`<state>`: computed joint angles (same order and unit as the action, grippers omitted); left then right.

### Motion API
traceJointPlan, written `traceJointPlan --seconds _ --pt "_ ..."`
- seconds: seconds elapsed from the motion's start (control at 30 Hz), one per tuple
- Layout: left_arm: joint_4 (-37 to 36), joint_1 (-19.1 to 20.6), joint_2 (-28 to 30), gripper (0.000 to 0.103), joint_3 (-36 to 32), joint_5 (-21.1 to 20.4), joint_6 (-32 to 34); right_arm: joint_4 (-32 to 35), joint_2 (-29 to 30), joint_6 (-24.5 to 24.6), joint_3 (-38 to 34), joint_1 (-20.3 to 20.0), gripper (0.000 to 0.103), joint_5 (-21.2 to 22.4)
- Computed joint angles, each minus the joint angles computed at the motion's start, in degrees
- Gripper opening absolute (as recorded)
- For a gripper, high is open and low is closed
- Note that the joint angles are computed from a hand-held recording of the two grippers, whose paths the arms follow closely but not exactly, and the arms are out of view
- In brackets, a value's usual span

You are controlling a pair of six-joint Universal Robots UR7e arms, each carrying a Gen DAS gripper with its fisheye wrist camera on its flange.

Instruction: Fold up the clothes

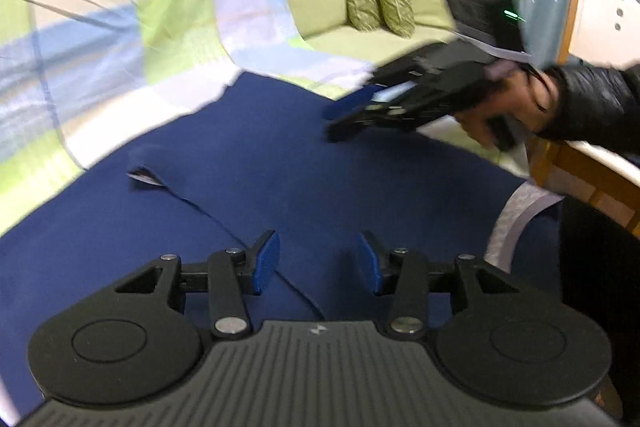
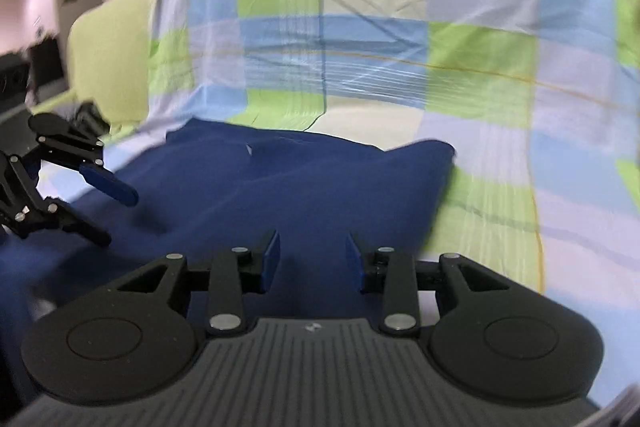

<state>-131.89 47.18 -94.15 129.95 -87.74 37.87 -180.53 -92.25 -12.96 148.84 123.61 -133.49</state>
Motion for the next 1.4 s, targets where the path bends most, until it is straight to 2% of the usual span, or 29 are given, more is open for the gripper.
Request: traceJointPlan --seconds 0.13,0.2,0.27,0.33,0.43,0.5,0.57,0.67,0.8,0.87,0.93,1.0,1.07,1.17,1.3,1.4 --pt "0.69 0.05 0.81 0.049 0.91 -0.53 1.4 0.15 -0.22 -7.01 0.44 -4.13 0.026 -0.18" --pt "0.63 -0.18 0.56 0.049 1.3 -0.59 1.18 1.75 -2.79 -7.07 0.93 -5.05 0.026 -0.58" --pt "0.83 -0.56 -0.29 0.049 1.96 -0.45 1.23 1.77 -3.5 -4.8 0.73 -4.85 0.027 -1.33" --pt "1.06 -1.3 -1.08 0.049 2.7 -0.39 1.84 -1.34 -1.67 -6.06 0.22 -4.89 0.027 -1.32" --pt "2.79 -3.06 -3.81 0.049 4.16 0.33 1.64 -8.34 3.28 -12.35 -1.65 -5.5 0.027 0.01" --pt "4.08 -4.16 -6.35 0.049 5.4 1.29 1.08 -10.92 6.29 -16.36 -3.55 -7.73 0.027 2.23" --pt "5.13 -4.12 -8.92 0.049 6.28 1.78 -0.61 -11.2 8.38 -18.22 -4.78 -10.27 0.027 2.9" --pt "6.65 -3.66 -11.65 0.049 6.7 2.06 -2.69 -15.4 10.6 -17.99 -4.98 -12.99 0.027 3.02" --pt "7.76 -3.24 -15.82 0.049 7.21 2.16 -6.16 -17.37 12.95 -16.02 -5.97 -11.66 0.027 -0.87" --pt "8.28 -3.73 -18.21 0.049 7.22 2.8 -7.71 -17.81 14.09 -15.21 -6.5 -8.82 0.027 -3.65" --pt "9.76 -4.34 -20.99 0.05 6.65 4.09 -8.55 -16.04 14.68 -13.56 -7.23 -3.4 0.027 -6.43" --pt "12.25 -5.73 -25.4 0.05 6.1 7.91 -8.99 -13.65 14.94 -11.26 -7.69 0.49 0.03 -8.0" --pt "16.78 -6.66 -30.76 0.05 4.63 13.45 -8.85 -5.54 14.87 -3.49 -8.58 7.91 0.033 -9.16" --pt "21.1 -5.81 -35.68 0.054 2.46 19.7 -9.2 3.73 16.95 7.21 -10.28 16.0 0.04 -8.37" --pt "24.4 -3.61 -40.04 0.055 -0.42 26.42 -8.52 12.59 22.27 19.81 -13.87 25.02 0.044 -3.92" --pt "23.9 0.31 -42.07 0.055 -1.79 27.03 -6.55 16.97 27.73 22.59 -17.27 29.81 0.044 -1.42"
